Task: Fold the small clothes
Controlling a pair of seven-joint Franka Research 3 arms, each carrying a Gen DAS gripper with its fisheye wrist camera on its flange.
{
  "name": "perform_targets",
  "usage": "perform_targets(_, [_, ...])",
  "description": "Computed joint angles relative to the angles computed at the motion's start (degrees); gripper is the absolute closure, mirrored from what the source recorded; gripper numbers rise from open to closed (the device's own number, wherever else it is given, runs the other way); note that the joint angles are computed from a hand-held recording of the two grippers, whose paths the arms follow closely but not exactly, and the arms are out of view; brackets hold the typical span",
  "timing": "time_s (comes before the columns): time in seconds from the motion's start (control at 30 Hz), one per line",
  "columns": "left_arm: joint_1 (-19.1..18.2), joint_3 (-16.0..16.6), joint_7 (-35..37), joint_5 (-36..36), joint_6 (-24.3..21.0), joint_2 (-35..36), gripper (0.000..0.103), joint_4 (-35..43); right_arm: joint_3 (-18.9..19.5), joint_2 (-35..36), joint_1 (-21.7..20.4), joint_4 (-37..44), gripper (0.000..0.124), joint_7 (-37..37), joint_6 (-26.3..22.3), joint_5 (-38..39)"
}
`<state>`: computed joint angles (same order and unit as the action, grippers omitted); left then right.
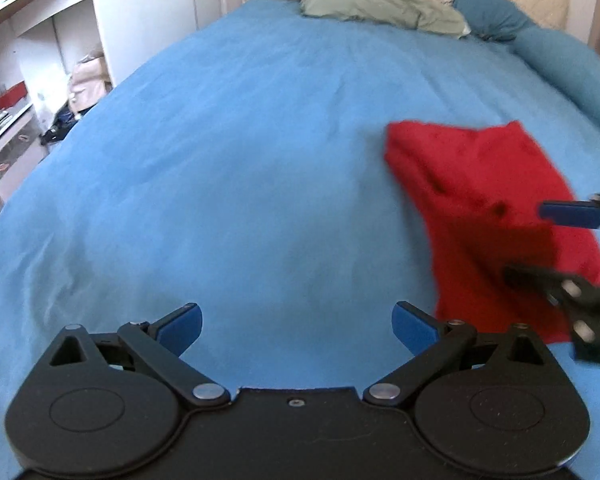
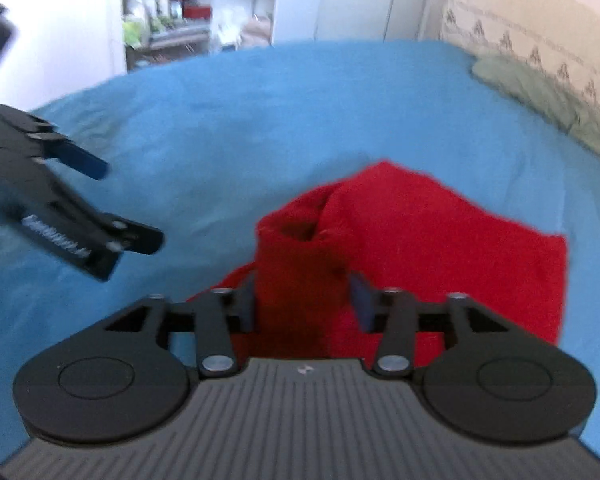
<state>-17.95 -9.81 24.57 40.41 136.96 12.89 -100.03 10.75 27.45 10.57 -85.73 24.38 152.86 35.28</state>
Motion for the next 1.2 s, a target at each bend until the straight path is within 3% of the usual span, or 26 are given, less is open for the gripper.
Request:
perform_targets(0.1, [0.2, -0.3, 0.6, -0.7, 2.6, -0.5, 0.0, 0.5, 3.9, -5.5, -5.5, -6.1, 0.036, -9.5, 1.5, 9.8])
perform_targets(0.27, [-0.4, -0.3, -0.2, -1.3, 6.9, 1.7, 0.0, 4.1, 2.2, -13.3, -8.4, -15.4, 0.031, -17.4, 6.0, 24.0])
perform_targets(0.43, [-2.4, 0.6, -0.8, -1.9, 4.8, 6.2, 0.0, 9.7, -2.9, -15.1, -5.5, -21.9, 0.035, -13.6, 11.2, 23.5])
perform_targets(0.63, [-3.8, 1.5, -1.7, -2.3, 3.7, 7.8, 0.001, 11.3, -4.3, -13.3, -3.9, -24.1, 0.051, -8.9, 15.6, 19.0])
perform_targets(0.73, [-4.1, 1.7, -1.6, -1.9, 3.1, 7.4, 0.001, 10.9, -3.4, -11.6, -4.1, -23.7, 0.053, -8.2, 17.8, 16.3])
perform_targets(0.9, [-4.4, 1.7, -1.7, -2.0, 2.3, 8.5, 0.001, 12.2, 1.0, -9.9, -6.9, -21.5, 0.054, -11.1, 19.7, 20.9])
perform_targets(0.93, [-4.4, 1.7, -1.5, -2.1, 2.3, 8.6, 0.001, 12.3, 1.3, -9.7, -6.8, -21.3, 0.058, -11.2, 20.4, 21.3])
perform_targets(1.0, [-4.6, 1.8, -1.3, -2.0, 1.7, 8.9, 0.001, 12.7, 1.8, -9.6, -7.0, -21.1, 0.081, -11.4, 20.8, 21.9])
perform_targets(1.03, [-4.7, 1.7, -1.0, -2.0, 1.5, 8.9, 0.001, 12.7, 2.5, -10.0, -7.8, -20.9, 0.099, -12.0, 20.0, 23.2])
perform_targets(1.2, [-5.4, 1.6, 0.9, -1.8, -0.5, 9.8, 0.001, 13.0, 5.9, -11.4, -10.9, -19.2, 0.104, -24.5, 21.8, 40.9])
